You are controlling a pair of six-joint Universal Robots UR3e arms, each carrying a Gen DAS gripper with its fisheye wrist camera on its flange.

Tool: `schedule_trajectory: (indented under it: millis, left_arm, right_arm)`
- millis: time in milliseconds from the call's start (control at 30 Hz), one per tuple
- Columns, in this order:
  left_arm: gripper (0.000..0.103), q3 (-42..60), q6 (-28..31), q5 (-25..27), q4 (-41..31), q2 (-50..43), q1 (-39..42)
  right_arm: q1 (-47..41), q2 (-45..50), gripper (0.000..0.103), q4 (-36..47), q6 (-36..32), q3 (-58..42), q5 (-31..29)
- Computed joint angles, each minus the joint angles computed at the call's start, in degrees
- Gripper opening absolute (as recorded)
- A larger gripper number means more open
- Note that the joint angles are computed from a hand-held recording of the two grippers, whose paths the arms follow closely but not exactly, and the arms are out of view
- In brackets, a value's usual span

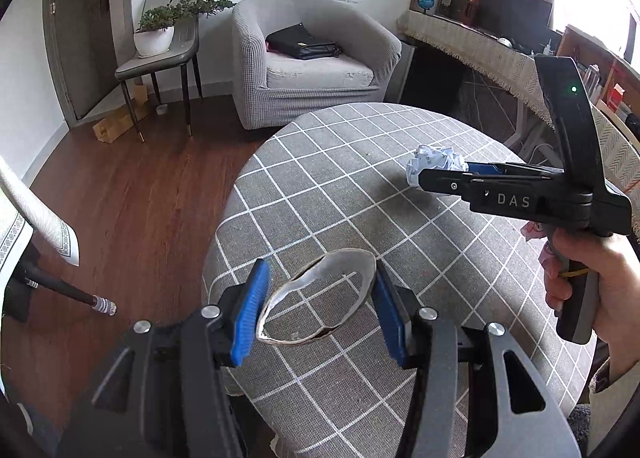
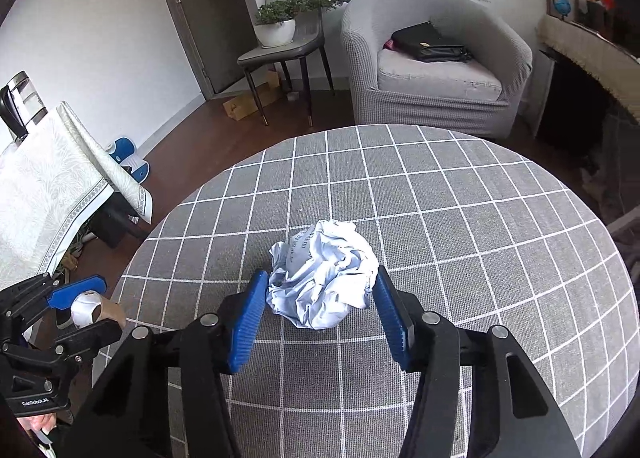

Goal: Collect trash
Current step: 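Grasp the brown tape ring with the left tool while the right tool grasps the paper ball, then carry the tape ring and paper ball with both tools over the green bin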

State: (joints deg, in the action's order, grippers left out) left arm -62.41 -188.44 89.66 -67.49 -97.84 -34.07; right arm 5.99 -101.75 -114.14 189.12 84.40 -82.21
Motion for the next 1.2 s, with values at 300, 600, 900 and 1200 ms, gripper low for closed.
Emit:
schedule_trajectory:
  millis: [300, 600, 900, 1200]
  left_arm:
    - [0.055, -8.7, -2.4, 2.6, 0.0, 8.9, -1.0]
    - [0.055, -16.2, -2.7, 4.4, -1.6, 17.4, 0.0]
    - [0.055, -24.2, 1.4, 2.4, -2.6, 26.7, 7.0]
    - [0.055, -32.3, 10.4, -4.3, -7.4, 37.3, 22.2]
  right_arm:
    - [7.4, -1.2, 0.055, 1.0, 3.1, -0.7, -3.9]
    - [16.4, 1.2, 0.055, 0.7, 7.1, -3.9, -8.3]
    - [22.7, 8.8, 0.055, -1.6, 9.8, -9.4, -9.8]
    - [28.7, 22.3, 0.055, -1.7, 11.0, -23.5, -9.9]
